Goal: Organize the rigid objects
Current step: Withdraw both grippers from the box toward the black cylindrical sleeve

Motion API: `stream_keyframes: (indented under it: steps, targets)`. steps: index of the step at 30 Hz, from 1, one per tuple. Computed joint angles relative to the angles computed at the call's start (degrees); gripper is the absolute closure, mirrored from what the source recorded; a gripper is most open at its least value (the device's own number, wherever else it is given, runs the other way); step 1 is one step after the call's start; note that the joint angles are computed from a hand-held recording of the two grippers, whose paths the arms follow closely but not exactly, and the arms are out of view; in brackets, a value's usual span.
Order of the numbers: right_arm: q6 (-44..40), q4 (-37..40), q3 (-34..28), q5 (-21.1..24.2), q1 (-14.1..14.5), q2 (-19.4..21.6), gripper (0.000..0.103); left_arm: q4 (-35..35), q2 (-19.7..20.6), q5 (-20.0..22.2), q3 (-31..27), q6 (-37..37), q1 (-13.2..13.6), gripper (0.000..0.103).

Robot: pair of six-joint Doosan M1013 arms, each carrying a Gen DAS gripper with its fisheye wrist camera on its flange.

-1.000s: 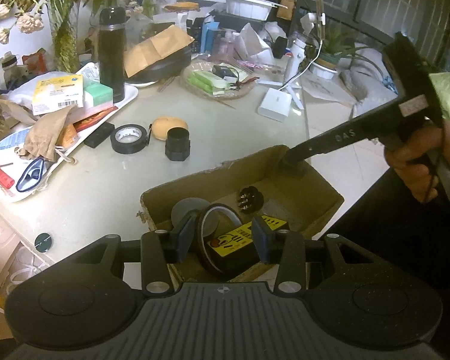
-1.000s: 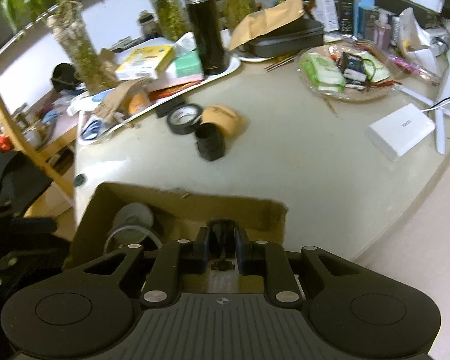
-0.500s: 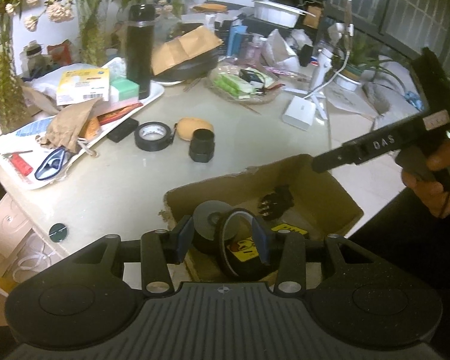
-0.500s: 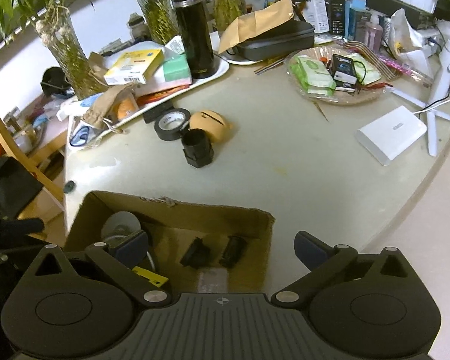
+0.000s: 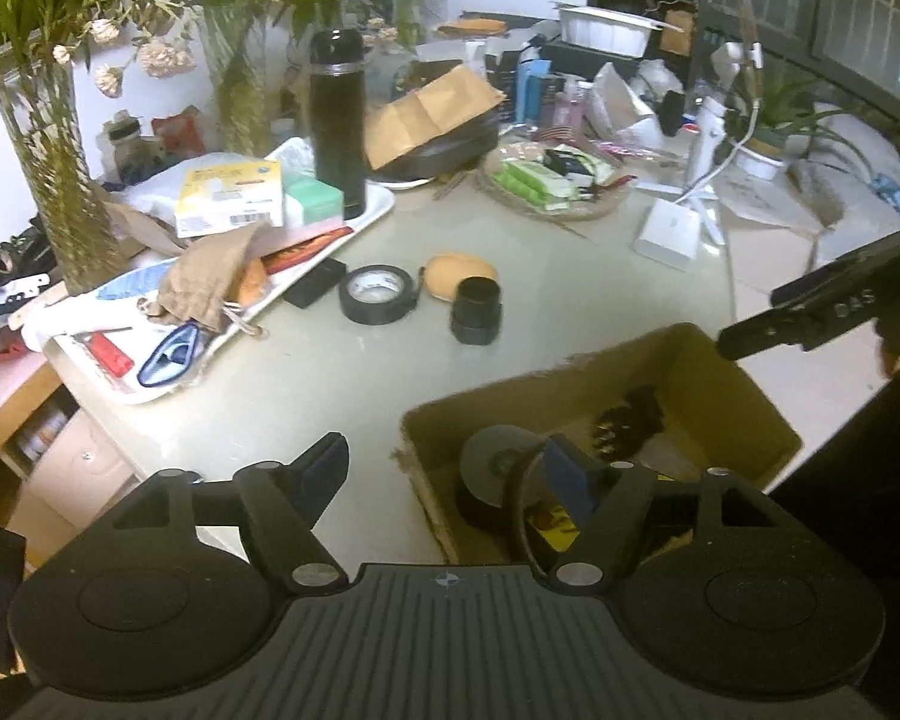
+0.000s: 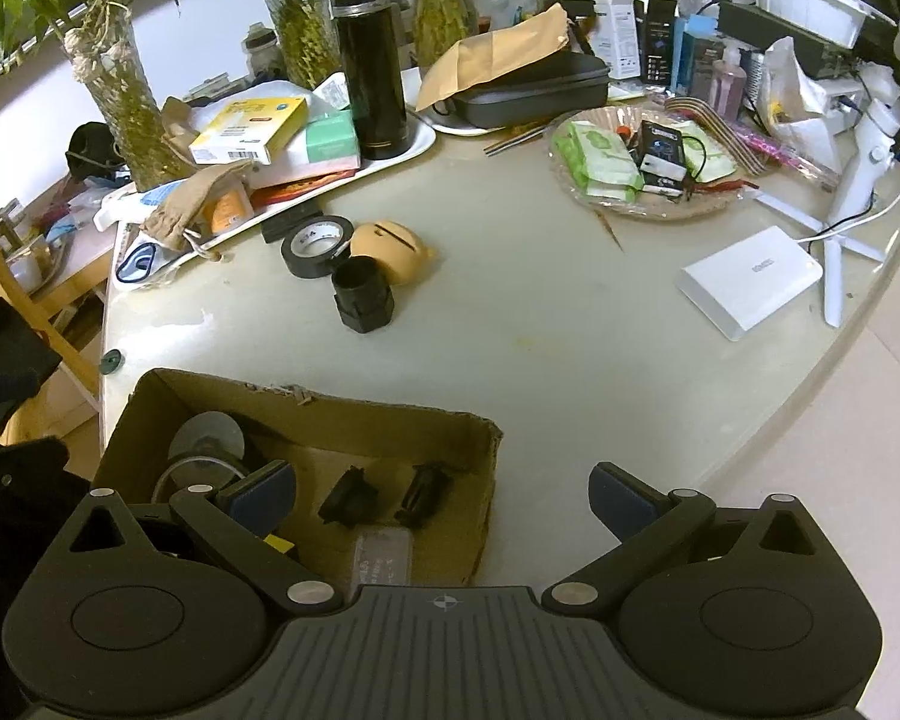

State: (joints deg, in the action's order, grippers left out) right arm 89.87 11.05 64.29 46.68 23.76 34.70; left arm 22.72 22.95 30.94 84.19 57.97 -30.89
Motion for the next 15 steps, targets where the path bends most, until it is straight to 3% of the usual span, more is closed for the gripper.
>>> stream_keyframes:
  steps: [3,6,9,15]
  targets:
    - [-0.41,0.12,0.14,-1.07,-0.07,-0.06,0.000,2.46,0.67,1.32,-0.98,-2.35,-0.08,0.030]
    - [3.16,-5.08,0.52,-3.18,0.57,-0.10,0.000,3.24,1.39,2.48,-2.14,-3.10,0.01,0.030]
    - [4.17,-6.49,2.01,-7.30,0.61,-0.44,0.000,4.26,2.10,3.48,-3.18,-3.85,0.01,0.030]
    - [0.96,-2.28,0.07,-6.47,-0.09,1.08,0.000,3.63,2.95,3.13,-4.34,-3.22,0.28,0.030]
